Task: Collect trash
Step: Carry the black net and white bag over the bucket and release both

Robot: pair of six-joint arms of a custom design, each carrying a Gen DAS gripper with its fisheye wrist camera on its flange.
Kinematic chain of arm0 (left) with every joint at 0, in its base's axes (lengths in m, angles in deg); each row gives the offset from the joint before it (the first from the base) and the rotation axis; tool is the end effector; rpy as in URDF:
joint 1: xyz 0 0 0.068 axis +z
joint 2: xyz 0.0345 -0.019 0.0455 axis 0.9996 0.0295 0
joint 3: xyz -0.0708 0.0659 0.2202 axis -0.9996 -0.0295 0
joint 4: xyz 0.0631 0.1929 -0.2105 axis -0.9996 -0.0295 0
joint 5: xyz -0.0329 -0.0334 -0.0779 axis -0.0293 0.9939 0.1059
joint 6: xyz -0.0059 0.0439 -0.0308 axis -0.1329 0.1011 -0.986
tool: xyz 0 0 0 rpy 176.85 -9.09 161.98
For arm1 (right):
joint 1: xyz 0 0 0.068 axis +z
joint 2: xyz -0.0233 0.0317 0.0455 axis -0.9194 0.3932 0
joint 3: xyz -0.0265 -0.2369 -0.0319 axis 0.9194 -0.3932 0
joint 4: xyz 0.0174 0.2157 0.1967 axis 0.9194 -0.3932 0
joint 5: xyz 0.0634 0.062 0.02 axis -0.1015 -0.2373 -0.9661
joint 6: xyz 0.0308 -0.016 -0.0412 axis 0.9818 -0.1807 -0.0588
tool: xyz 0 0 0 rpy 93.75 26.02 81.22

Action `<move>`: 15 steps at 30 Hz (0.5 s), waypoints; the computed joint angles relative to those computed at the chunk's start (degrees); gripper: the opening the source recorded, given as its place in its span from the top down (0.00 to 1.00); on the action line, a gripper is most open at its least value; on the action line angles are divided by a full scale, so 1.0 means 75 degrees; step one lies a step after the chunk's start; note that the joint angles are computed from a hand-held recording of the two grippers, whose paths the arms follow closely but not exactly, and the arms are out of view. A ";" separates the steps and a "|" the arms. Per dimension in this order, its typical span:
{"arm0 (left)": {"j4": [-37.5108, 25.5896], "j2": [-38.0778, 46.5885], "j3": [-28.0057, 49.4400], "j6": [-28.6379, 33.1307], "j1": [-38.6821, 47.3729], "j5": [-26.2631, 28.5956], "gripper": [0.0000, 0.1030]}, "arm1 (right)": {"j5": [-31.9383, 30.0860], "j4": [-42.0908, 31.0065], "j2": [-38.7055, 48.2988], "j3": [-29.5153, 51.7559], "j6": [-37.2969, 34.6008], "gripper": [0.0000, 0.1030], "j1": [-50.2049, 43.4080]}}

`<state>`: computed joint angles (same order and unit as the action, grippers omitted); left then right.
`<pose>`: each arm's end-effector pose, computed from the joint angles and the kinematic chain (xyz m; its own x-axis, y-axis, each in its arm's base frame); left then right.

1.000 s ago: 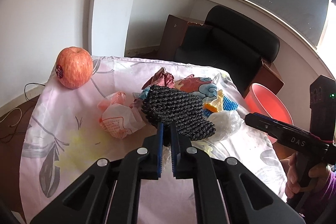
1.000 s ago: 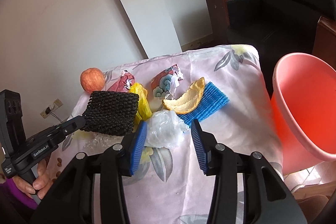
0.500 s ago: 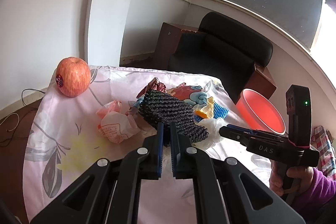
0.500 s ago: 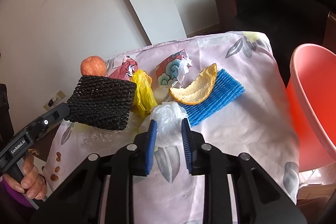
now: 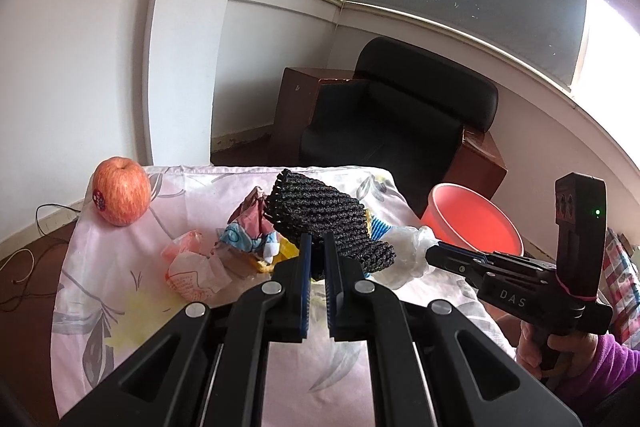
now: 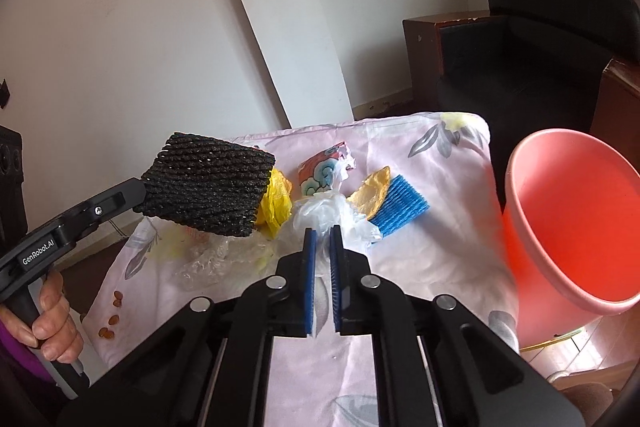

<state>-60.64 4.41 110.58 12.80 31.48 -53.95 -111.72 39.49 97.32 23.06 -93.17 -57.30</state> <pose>0.1787 -0.2262 0.1374 -0.5025 -0.2848 -0.8163 -0.1763 0.9581 -0.2257 0.3211 0.0746 0.1211 -0.6013 -0.3116 -0.7358 -0.6747 0.6913 0.2586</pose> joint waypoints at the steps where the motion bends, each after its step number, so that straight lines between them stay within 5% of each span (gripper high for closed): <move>1: 0.0034 0.0079 0.0100 0.0091 -0.0007 -0.0012 0.95 | -0.0027 -0.0003 -0.0038 -0.0006 0.0008 0.93 -0.0099; 15: 0.0935 0.1804 0.1926 0.1630 0.0088 0.0457 0.95 | -0.0258 0.0134 -0.0030 0.0289 0.0240 0.93 -0.1847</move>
